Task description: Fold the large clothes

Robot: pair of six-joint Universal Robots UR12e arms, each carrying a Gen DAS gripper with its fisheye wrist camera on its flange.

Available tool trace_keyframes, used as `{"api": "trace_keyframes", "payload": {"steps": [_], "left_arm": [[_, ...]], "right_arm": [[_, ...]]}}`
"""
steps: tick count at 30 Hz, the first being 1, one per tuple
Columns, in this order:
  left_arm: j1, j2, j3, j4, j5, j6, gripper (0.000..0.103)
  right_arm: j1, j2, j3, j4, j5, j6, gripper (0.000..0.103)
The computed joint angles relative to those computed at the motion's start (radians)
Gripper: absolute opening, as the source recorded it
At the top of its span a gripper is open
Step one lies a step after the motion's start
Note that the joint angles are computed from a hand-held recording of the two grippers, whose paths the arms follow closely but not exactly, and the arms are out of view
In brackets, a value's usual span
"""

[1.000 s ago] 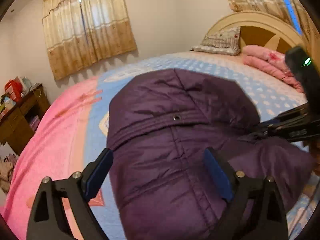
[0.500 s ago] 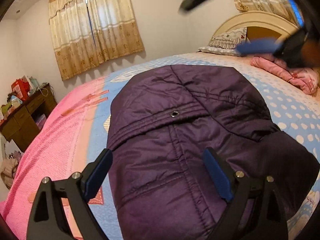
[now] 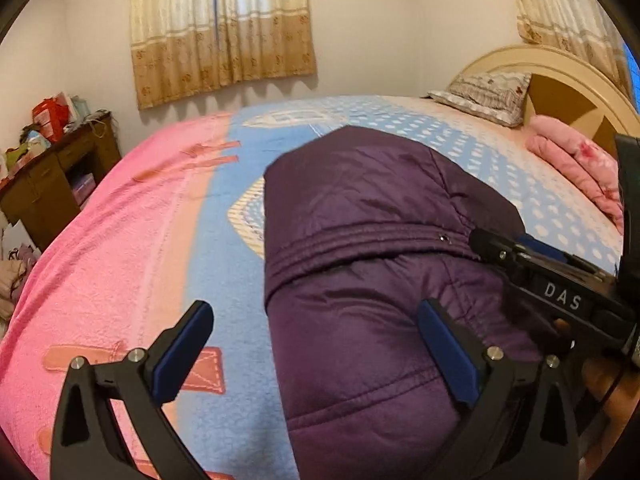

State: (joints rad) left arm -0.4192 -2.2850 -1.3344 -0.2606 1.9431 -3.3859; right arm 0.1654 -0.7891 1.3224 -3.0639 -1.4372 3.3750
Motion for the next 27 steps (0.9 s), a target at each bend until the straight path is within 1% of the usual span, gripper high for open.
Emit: {"api": "trace_keyframes", "payload": {"steps": [2,5,7,8,10,12,13,15,17,21,22,23,24,25,27], "left_arm": [[0.003,0.000,0.005,-0.023,-0.029,0.003,0.103],[0.019,0.007,0.012,-0.076,-0.103,-0.018,0.103],[0.022,0.008,0.008,-0.079,-0.123,-0.014,0.103],[0.023,0.008,0.005,-0.074,-0.130,-0.012,0.103],[0.030,0.010,-0.003,-0.069,-0.161,-0.029,0.103],[0.041,0.012,-0.013,-0.057,-0.205,-0.055,0.103],[0.043,0.011,-0.016,-0.052,-0.213,-0.058,0.103],[0.043,0.007,-0.020,-0.030,-0.221,-0.061,0.103],[0.045,0.005,-0.020,-0.030,-0.236,-0.078,0.103],[0.036,0.000,-0.014,-0.027,-0.207,-0.074,0.103],[0.037,-0.001,-0.011,-0.031,-0.209,-0.078,0.103],[0.039,-0.002,-0.010,-0.032,-0.218,-0.076,0.103],[0.042,-0.001,-0.012,-0.031,-0.230,-0.078,0.103],[0.046,0.002,-0.017,-0.026,-0.247,-0.085,0.103],[0.047,0.003,-0.022,-0.018,-0.250,-0.078,0.103]], "right_arm": [[0.005,0.000,0.006,-0.014,-0.030,-0.010,0.075],[0.025,-0.006,0.028,-0.062,-0.131,-0.026,0.076],[0.038,-0.001,0.029,-0.087,-0.190,-0.041,0.078],[0.040,0.003,0.024,-0.083,-0.198,-0.044,0.079],[0.037,0.008,0.015,-0.061,-0.190,-0.038,0.080],[0.031,0.013,-0.003,-0.010,-0.165,-0.041,0.081],[0.027,0.014,-0.009,0.007,-0.153,-0.042,0.082],[0.026,0.018,-0.014,0.018,-0.153,-0.042,0.083],[0.025,0.025,-0.019,0.016,-0.153,-0.038,0.083],[0.018,0.031,-0.027,0.032,-0.131,-0.024,0.084],[0.020,0.031,-0.027,0.026,-0.140,-0.024,0.084],[0.023,0.030,-0.015,-0.012,-0.159,-0.023,0.084],[0.032,0.030,0.006,-0.092,-0.211,-0.017,0.085],[0.038,0.029,0.021,-0.137,-0.243,-0.007,0.085],[0.052,0.026,0.048,-0.226,-0.359,0.046,0.088]]}}
